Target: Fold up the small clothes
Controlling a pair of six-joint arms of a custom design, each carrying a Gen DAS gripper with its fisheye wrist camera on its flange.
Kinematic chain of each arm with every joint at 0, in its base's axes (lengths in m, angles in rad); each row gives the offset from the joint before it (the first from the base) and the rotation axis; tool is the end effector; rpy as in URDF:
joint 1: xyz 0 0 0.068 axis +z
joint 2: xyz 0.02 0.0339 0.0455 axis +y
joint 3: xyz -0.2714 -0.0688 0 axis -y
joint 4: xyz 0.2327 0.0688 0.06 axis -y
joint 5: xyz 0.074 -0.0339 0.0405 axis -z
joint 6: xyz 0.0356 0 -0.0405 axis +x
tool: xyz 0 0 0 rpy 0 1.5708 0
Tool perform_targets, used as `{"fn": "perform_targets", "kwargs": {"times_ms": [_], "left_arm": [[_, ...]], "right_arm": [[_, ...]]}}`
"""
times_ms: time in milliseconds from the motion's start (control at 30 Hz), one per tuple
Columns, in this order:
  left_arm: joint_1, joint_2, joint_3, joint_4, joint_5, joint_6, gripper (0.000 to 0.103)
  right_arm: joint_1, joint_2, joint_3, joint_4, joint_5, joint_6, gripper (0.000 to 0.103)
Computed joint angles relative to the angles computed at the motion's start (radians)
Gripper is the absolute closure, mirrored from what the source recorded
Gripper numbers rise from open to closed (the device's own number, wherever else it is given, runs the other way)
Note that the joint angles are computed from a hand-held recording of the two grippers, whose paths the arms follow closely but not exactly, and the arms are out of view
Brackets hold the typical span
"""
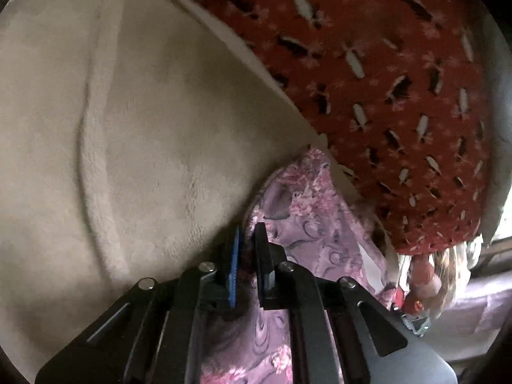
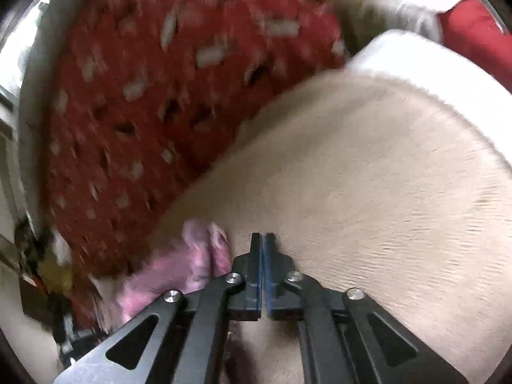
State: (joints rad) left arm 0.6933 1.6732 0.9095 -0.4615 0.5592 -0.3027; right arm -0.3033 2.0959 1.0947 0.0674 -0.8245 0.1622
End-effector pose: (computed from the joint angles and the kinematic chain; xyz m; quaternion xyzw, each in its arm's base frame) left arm 0.2371 0.1725 0.1679 -0.4106 0.8545 -0.2346 0.2149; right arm 0.3804 -0.0917 0.1058 0.0786 0.8756 0.3593 0.3130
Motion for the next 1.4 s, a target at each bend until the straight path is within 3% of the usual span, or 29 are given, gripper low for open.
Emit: {"fn": "perform_targets", "kwargs": {"times_ms": [67,100,133,167,200,233,267,367,400,433,467,533,600,700,800,833,933,967,1000,1067,1167,1233,1267,1300,1333,1400], "left_arm": [[0.003,-0.038,0.013,-0.025,0.000,0.019,0.096],[0.003,-0.043,0.027,-0.043,0.019,0.029,0.094],[-0.004,-0.047,0.039,-0.051,0.032,0.027,0.084],[-0.019,-0.054,0.045,-0.054,0.037,0.018,0.075],[-0.032,-0.058,0.049,-0.058,0.033,0.012,0.054],[-0.048,-0.066,0.049,-0.062,0.022,0.004,0.042],[-0.069,-0.066,0.048,-0.060,0.005,-0.006,0.042],[-0.137,-0.011,0.070,-0.080,-0.062,-0.012,0.042],[-0.151,0.002,0.073,-0.075,-0.089,-0.018,0.046],[-0.172,0.013,0.080,-0.070,-0.126,-0.015,0.073],[-0.191,0.020,0.094,-0.069,-0.163,-0.004,0.086],[-0.183,0.020,0.098,-0.033,-0.167,-0.019,0.094],[-0.159,0.027,0.094,0.010,-0.170,-0.040,0.097],[-0.125,0.103,0.113,0.048,-0.180,-0.100,0.097],[-0.077,0.136,0.118,0.058,-0.105,-0.136,0.097],[-0.059,0.130,0.118,0.050,-0.079,-0.128,0.097],[-0.027,0.073,0.100,0.021,-0.053,-0.083,0.096],[-0.018,0.029,0.074,0.025,-0.042,-0.077,0.096],[-0.015,-0.025,0.038,0.033,-0.028,-0.077,0.096],[-0.018,-0.134,-0.030,0.031,-0.007,-0.076,0.096],[-0.058,-0.334,-0.195,0.092,0.010,-0.126,0.091],[-0.130,-0.479,-0.326,0.175,-0.056,-0.205,0.083],[-0.201,-0.557,-0.394,0.203,-0.126,-0.257,0.083],[-0.234,-0.586,-0.416,0.205,-0.161,-0.272,0.083],[-0.305,-0.614,-0.453,0.225,-0.238,-0.306,0.083],[-0.375,-0.624,-0.474,0.227,-0.354,-0.315,0.083]], "right_arm": [[-0.013,-0.057,-0.037,-0.002,-0.086,-0.064,0.093],[-0.007,-0.085,-0.045,-0.030,-0.118,-0.103,0.087],[0.009,-0.113,-0.047,-0.082,-0.149,-0.159,0.081],[0.028,-0.133,-0.042,-0.143,-0.166,-0.211,0.062],[0.060,-0.154,-0.043,-0.195,-0.165,-0.256,0.050],[0.098,-0.179,-0.054,-0.220,-0.144,-0.284,0.049],[0.144,-0.200,-0.067,-0.234,-0.105,-0.309,0.050],[0.288,-0.197,-0.078,-0.238,0.057,-0.307,0.054],[0.327,-0.184,-0.079,-0.227,0.129,-0.307,0.075],[0.362,-0.183,-0.088,-0.209,0.189,-0.320,0.095],[0.387,-0.179,-0.078,-0.218,0.222,-0.338,0.099],[0.378,-0.203,-0.098,-0.164,0.184,-0.316,0.099],[0.320,-0.241,-0.128,-0.049,0.059,-0.226,0.099],[0.274,-0.172,-0.096,0.060,0.003,-0.067,0.099],[0.299,0.008,0.109,-0.228,0.060,-0.122,0.096],[0.304,0.021,0.116,-0.242,0.070,-0.127,0.096],[0.213,-0.079,-0.019,-0.110,-0.090,-0.100,0.082],[0.160,-0.116,-0.066,-0.087,-0.152,-0.103,0.072],[0.131,-0.141,-0.095,-0.064,-0.171,-0.097,0.060],[0.031,-0.216,-0.174,-0.060,-0.141,-0.164,0.053],[-0.065,-0.208,-0.173,-0.210,-0.092,-0.347,0.053],[-0.081,-0.160,-0.161,-0.293,-0.083,-0.417,0.054],[-0.081,-0.168,-0.181,-0.297,-0.074,-0.449,0.072],[-0.069,-0.204,-0.216,-0.255,-0.059,-0.442,0.083],[-0.079,-0.244,-0.258,-0.207,-0.081,-0.435,0.085],[-0.082,-0.304,-0.364,0.002,-0.145,-0.290,0.088]]}}
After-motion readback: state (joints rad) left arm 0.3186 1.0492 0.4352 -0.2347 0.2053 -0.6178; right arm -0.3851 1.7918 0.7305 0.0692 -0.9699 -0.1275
